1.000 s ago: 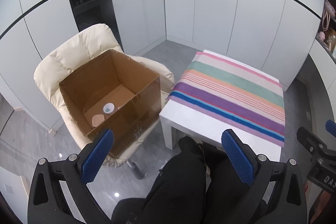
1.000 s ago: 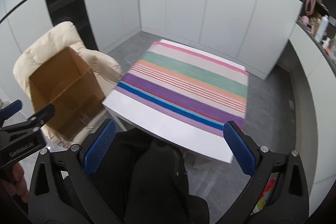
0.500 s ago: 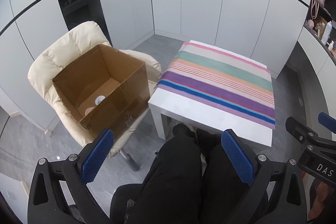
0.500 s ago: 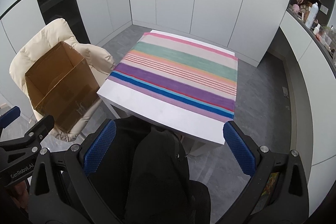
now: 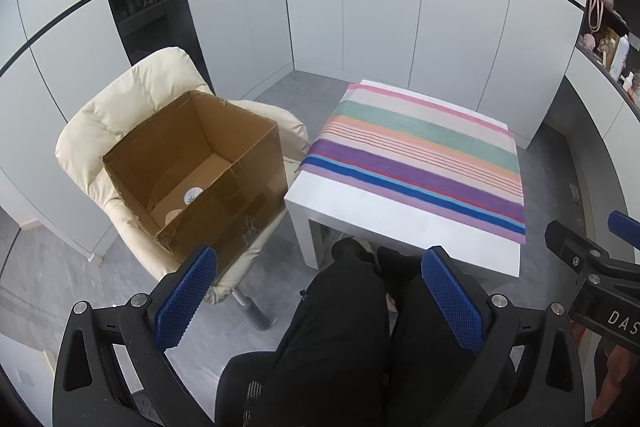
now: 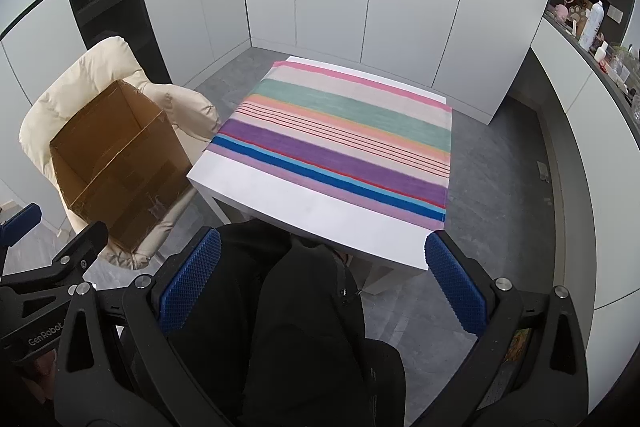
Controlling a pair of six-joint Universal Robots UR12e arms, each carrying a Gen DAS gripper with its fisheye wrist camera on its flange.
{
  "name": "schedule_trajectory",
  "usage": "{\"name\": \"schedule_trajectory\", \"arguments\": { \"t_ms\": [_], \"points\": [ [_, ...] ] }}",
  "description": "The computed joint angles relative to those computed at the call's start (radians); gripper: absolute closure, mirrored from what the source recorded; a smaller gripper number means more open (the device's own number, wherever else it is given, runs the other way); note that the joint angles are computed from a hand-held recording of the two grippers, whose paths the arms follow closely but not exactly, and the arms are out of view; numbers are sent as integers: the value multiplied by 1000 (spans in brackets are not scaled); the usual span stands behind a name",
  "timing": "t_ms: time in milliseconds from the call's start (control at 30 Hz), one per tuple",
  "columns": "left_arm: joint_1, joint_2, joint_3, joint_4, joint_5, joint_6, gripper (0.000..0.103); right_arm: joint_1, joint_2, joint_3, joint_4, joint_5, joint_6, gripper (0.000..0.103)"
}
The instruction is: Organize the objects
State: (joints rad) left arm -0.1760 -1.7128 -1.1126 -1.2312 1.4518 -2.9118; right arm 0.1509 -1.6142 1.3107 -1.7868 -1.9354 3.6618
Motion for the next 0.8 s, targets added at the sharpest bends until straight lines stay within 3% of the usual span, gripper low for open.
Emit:
{"name": "schedule_trajectory", "arguments": {
  "t_ms": [800],
  "points": [
    [-2, 7, 1, 22, 7, -25, 0, 9, -4, 0, -7, -9, -4, 0]
  ]
}}
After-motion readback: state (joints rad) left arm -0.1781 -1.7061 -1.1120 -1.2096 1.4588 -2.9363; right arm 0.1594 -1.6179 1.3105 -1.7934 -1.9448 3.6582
